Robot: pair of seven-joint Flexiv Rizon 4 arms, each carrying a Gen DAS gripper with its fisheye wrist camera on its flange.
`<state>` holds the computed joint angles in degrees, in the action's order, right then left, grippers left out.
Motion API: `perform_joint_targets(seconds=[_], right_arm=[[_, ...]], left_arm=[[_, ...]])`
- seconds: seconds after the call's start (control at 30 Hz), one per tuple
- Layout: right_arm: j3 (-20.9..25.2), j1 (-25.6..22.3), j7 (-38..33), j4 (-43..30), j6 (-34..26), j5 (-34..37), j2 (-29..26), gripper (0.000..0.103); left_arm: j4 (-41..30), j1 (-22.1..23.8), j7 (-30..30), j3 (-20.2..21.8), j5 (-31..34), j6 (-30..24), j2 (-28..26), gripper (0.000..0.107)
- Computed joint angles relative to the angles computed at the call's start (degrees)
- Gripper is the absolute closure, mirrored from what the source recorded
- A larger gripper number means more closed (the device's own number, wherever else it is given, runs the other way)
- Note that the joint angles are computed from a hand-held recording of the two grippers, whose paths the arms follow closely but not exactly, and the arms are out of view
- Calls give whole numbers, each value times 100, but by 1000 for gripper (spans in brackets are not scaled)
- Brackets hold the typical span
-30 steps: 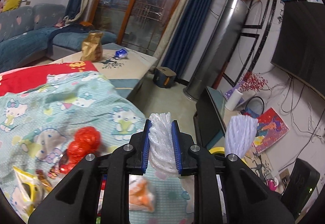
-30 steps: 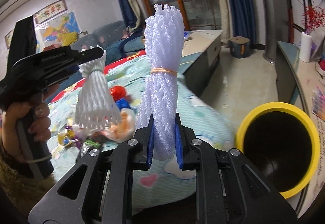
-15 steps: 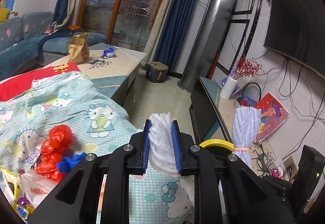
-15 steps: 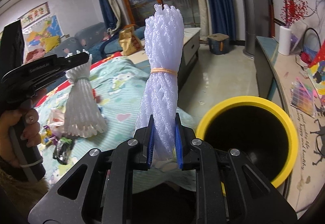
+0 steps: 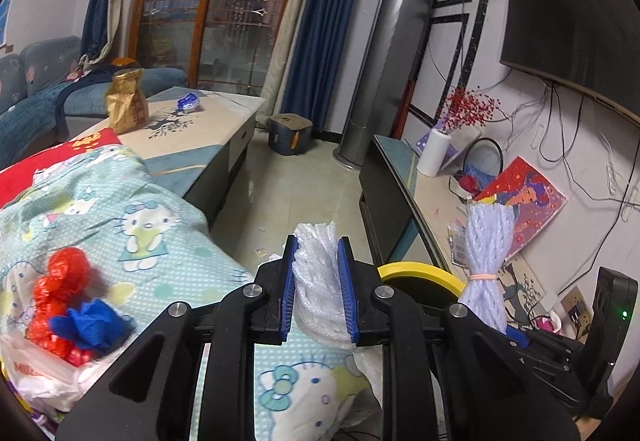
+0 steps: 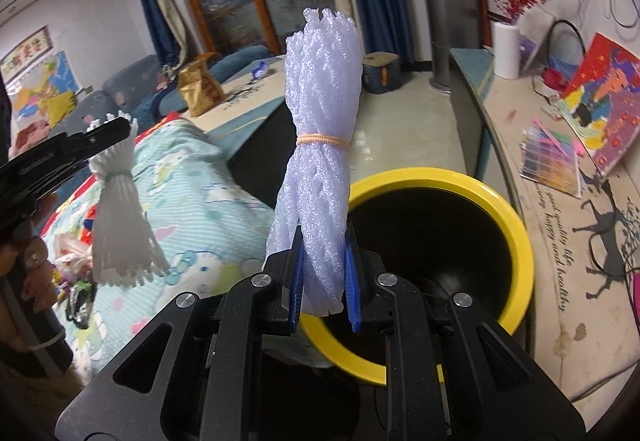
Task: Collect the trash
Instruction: 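Carry both foam nets over the yellow-rimmed bin with both tools, then open both tools to drop the foam nets into the bin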
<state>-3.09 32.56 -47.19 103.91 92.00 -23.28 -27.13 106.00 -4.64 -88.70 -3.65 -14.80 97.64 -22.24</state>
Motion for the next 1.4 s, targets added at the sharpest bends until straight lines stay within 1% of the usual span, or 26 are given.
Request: perform_joint_targets(seconds=[0.23, 0.27, 0.4, 0.5, 0.7, 1.0, 1.07, 1.1, 1.13, 1.17, 1.2, 1.23, 1.27, 1.3, 1.33, 1.4], right_arm=[[81, -279, 23, -18, -204, 107, -53, 90], [37, -274, 50, -7, -217, 97, -52, 90], [134, -473, 76, -51, -361, 159, -87, 90], [102, -539, 141, -62, -512, 153, -109, 90], [68, -642, 229, -43, -645, 67, -171, 90], [549, -1064, -80, -163, -860, 315, -276, 90], [650, -1133, -158, -194, -908, 404, -301, 87], [698, -1164, -203, -221, -954, 445, -315, 76], [647, -1128, -173, -220, -1003, 450, -313, 68], [563, -1071, -110, -204, -1007, 439, -309, 59], [503, -1036, -42, -182, -1005, 442, -305, 58], [520, -1052, -37, -193, -1027, 459, -312, 57], [522, -1056, -29, -200, -1062, 462, -317, 56], [473, -1023, 13, -190, -1076, 441, -314, 52], [374, -954, 99, -156, -1049, 393, -303, 50], [219, -847, 234, -90, -975, 286, -271, 48]], left_arm=[[-425, -676, -222, 593, 110, -158, -352, 87], [-494, -738, -237, 640, 138, -184, -416, 87], [-767, -990, -350, 848, 221, -306, -646, 87], [-978, -1101, -410, 911, 294, -412, -829, 87], [-1354, -1206, -473, 882, 419, -612, -1161, 87], [-1721, -1259, -522, 817, 578, -874, -1509, 87], [-1778, -1208, -516, 737, 571, -958, -1567, 85], [-1789, -1122, -472, 607, 546, -1007, -1580, 80], [-1775, -1006, -421, 440, 498, -1034, -1587, 64], [-1747, -916, -383, 299, 455, -1004, -1597, 53], [-1730, -918, -386, 296, 449, -963, -1605, 35], [-1682, -851, -345, 196, 427, -894, -1605, 31], [-1629, -775, -295, 84, 393, -870, -1591, 31], [-1584, -739, -270, 32, 358, -864, -1569, 28], [-1530, -716, -257, -2, 331, -822, -1543, 19], [-1427, -690, -227, -37, 304, -707, -1487, 11]])
